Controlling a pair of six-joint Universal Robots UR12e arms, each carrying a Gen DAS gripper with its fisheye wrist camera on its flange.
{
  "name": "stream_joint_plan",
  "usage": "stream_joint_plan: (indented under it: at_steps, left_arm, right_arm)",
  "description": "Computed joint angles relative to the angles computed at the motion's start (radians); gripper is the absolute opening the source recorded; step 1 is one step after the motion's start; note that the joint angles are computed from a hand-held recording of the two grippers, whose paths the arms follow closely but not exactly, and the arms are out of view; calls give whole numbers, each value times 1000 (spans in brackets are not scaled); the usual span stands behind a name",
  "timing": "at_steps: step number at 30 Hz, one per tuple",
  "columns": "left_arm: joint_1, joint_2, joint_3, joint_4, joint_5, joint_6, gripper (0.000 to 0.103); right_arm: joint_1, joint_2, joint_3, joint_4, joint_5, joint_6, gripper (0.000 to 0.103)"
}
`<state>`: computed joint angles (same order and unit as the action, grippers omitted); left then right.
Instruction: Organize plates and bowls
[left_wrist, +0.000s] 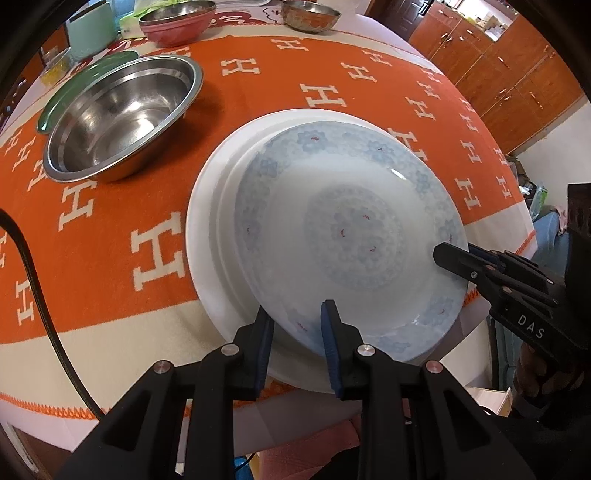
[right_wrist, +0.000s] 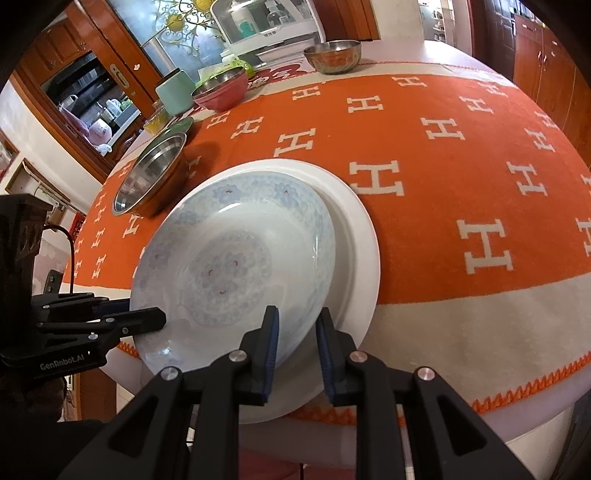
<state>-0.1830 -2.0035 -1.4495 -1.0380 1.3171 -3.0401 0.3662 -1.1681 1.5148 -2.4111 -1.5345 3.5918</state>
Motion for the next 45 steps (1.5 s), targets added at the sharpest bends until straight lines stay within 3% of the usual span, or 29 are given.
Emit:
stream_joint_plan:
  at_steps: [6,10,18,26,36,45]
  left_arm:
    - [2,9,1,-9,8,-9,31]
    - [7,32,-18,48,16,-8,51]
    - [11,63,-31,146,46,-54,60]
    - [-12,91,-48,271,185,-121,77]
    - [-36,103,-19,290,308,-267,80]
    - [-44,106,4,244,377,-419,80]
  right_arm:
    - [1,-3,2,-3,-17,19,21]
    - [6,-10,13,-48,-50,31,24]
    - [6,-19,15,-151,-83,-8,49]
    - [-7,-17,-7,-203,-61,-85,59]
    - [-38,-18,-41,-187,1,-198,65]
    - [-67,-13,-78,-131,96,-286,69]
